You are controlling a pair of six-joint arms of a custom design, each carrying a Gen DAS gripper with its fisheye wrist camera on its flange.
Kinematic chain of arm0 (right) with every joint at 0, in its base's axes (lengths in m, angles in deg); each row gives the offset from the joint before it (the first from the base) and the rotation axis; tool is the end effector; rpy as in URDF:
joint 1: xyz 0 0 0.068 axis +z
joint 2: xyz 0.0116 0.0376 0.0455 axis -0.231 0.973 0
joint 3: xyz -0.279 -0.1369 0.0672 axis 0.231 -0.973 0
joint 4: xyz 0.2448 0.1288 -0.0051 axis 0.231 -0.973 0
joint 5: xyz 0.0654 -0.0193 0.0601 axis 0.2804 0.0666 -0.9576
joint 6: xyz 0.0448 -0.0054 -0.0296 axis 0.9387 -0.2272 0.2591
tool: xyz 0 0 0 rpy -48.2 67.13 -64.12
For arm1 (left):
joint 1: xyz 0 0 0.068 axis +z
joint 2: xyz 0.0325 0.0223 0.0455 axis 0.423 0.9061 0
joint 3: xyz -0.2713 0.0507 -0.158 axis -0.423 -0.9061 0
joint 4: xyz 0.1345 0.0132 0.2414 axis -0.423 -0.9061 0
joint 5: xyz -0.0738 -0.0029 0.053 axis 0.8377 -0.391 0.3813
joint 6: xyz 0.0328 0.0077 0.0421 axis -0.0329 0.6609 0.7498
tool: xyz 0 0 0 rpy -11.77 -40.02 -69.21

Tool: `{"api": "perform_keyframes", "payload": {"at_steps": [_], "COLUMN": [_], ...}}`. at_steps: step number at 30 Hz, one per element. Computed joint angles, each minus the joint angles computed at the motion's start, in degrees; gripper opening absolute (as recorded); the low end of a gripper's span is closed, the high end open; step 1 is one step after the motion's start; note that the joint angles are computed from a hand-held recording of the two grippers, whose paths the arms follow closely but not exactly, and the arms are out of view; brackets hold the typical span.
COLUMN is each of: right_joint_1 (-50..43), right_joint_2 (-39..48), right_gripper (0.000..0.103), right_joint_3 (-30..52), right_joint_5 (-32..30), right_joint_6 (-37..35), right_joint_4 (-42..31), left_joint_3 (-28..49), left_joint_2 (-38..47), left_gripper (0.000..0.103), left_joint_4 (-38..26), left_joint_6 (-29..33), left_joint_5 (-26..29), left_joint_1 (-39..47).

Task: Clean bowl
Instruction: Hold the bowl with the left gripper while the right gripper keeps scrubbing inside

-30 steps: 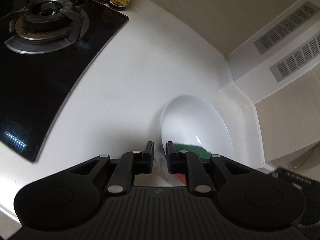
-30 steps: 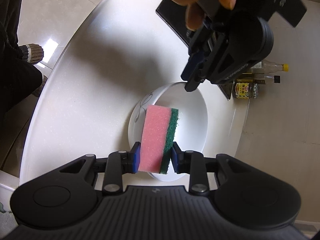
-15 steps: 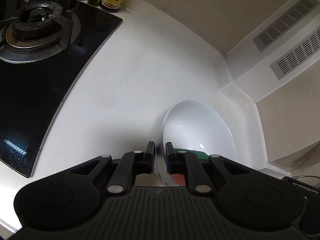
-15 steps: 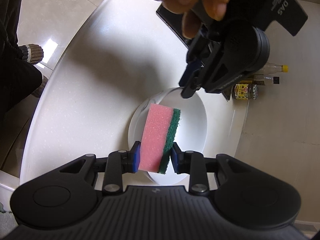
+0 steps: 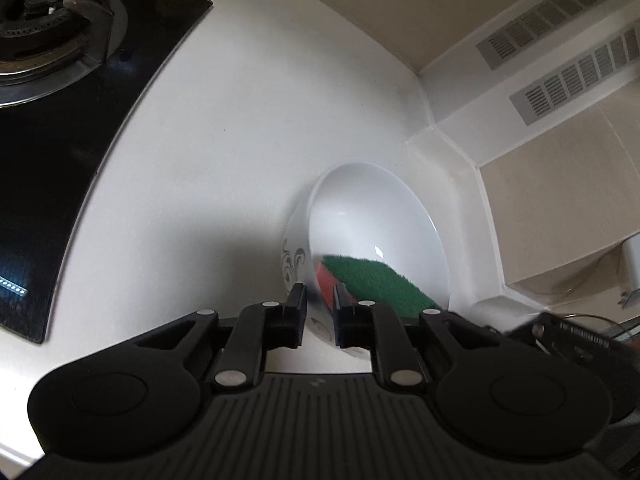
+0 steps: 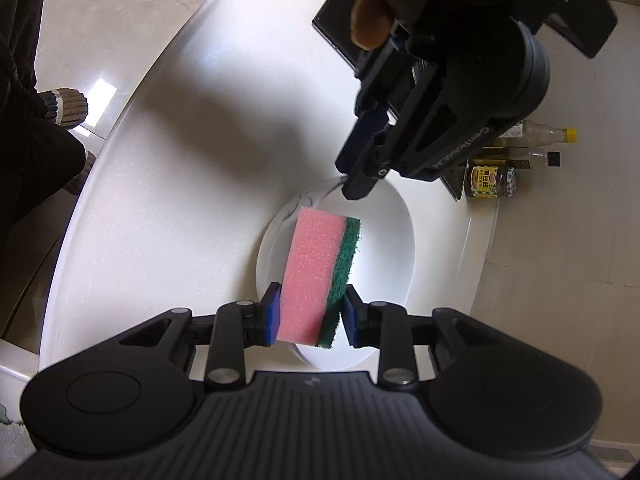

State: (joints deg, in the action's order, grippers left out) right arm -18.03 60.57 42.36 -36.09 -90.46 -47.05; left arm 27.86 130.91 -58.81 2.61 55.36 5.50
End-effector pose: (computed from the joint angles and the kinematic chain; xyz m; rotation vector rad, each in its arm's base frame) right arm 0.2544 -0.0145 0.2402 -2.1380 1.3729 -0.7212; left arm 0.3302 -0.1295 0.1694 -0.2618 2.5467 -0.8431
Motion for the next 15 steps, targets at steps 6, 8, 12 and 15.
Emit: {"api": "perform_keyframes", "payload": {"at_steps": [6, 8, 12, 15], "right_joint_1": [-0.8, -0.8, -0.5, -0.1], "right_joint_2": [0.9, 1.0, 0.7, 0.6], "right_gripper": [0.027, 0.027, 0.027, 0.027], "right_joint_3": [-1.6, -1.8, -0.5, -0.6], "right_joint_5": [0.1, 0.1, 0.4, 0.6], "right_joint_6": [-1.4, -1.3, -1.1, -1.2], "right_joint_4": [2.9, 3.1, 1.2, 1.3], "left_joint_3": [0.2, -1.3, -1.3, -0.5], "left_joint_2": [-0.5, -2.0, -2.0, -0.6], "left_gripper": [0.011, 0.009, 0.018, 0.019], "left_joint_4": [-0.5, 0.4, -1.0, -0.6], "left_joint_6": [-0.8, -2.0, -2.7, -2.4], "left_joint_5": [0.0, -0.8, -4.0, -2.7], "left_joint_1": [0.5, -0.8, -4.5, -3.3]}}
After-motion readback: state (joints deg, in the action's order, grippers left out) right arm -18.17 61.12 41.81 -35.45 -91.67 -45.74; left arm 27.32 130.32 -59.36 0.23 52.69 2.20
